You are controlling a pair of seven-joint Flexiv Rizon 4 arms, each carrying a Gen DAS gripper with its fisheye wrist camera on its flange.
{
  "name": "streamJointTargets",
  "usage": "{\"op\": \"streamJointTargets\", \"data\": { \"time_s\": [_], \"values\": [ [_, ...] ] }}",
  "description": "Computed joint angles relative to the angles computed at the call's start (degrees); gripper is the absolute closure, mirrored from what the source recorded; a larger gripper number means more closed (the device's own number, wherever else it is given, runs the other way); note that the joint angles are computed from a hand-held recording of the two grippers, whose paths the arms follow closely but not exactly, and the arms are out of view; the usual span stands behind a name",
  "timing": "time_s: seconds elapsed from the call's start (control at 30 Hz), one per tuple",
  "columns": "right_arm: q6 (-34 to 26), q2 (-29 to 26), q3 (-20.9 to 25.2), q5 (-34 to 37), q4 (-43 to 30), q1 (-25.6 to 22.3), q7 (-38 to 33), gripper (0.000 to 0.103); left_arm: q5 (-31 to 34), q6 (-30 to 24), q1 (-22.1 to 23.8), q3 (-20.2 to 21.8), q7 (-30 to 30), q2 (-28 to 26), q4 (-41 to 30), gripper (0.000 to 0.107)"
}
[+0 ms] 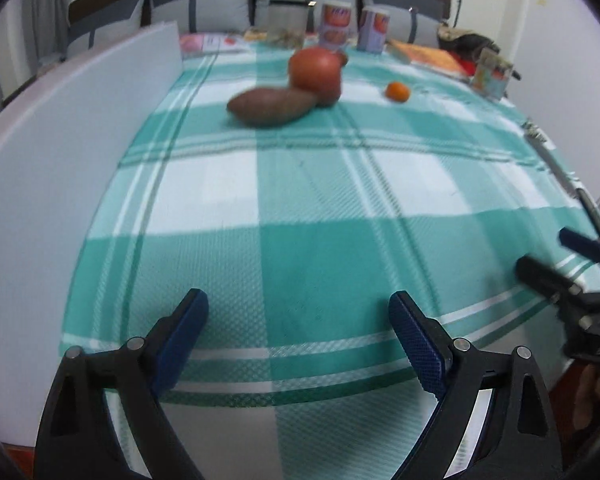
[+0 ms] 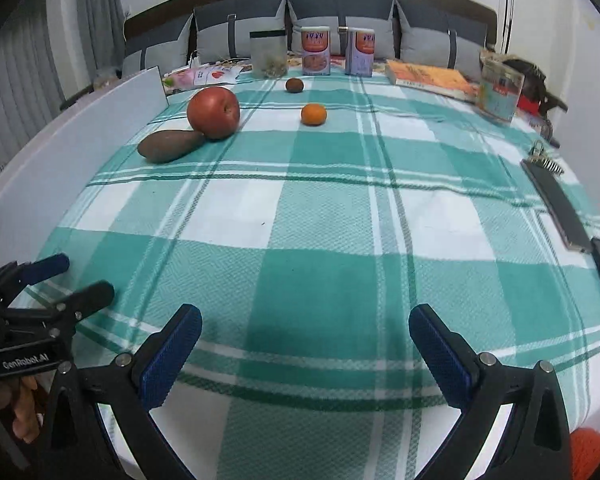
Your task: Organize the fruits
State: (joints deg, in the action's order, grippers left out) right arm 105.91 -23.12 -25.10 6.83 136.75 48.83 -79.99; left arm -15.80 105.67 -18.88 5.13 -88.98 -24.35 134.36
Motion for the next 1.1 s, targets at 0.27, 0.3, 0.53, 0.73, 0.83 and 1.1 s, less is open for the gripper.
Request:
{"op": "streamJointTargets", "data": {
  "time_s": [0.27,0.3,0.53,0.73,0.83,1.1],
  "values": [
    [1.0,-3.9,-2.2,3.2,0.0,1.9,0.4,0.0,-4.6,2.6,-7.0,4.9,2.6,-1.8,0.2,0.009],
    [1.0,-4.1,-1.9,3.2,0.0,1.7,0.6,0.0,-5.0,2.8,-7.2,4.9,2.9,-2.0,0.2,0.008],
    [4.4,-5.2,0.1,4.4,0.2,0.2,-0.4,0.0,-7.3,5.4,-6.9,3.5,4.6,-2.7,0.8,0.008],
    [7.4,-6.5,1.8,7.8,-0.3,-0.3,-2.9,0.0,-8.7,6.5,-6.6,2.5,5.7,-2.9,1.1,0.008],
    [7.9,-6.8,2.2,9.2,-0.6,-0.3,-3.9,0.0,-9.5,6.9,-6.7,2.3,6.1,-3.0,1.2,0.008],
    [8.6,-7.4,2.6,11.3,-1.1,0.0,-5.4,0.0,-10.5,7.1,-6.4,1.5,7.0,-3.0,1.3,0.008]
  ]
}}
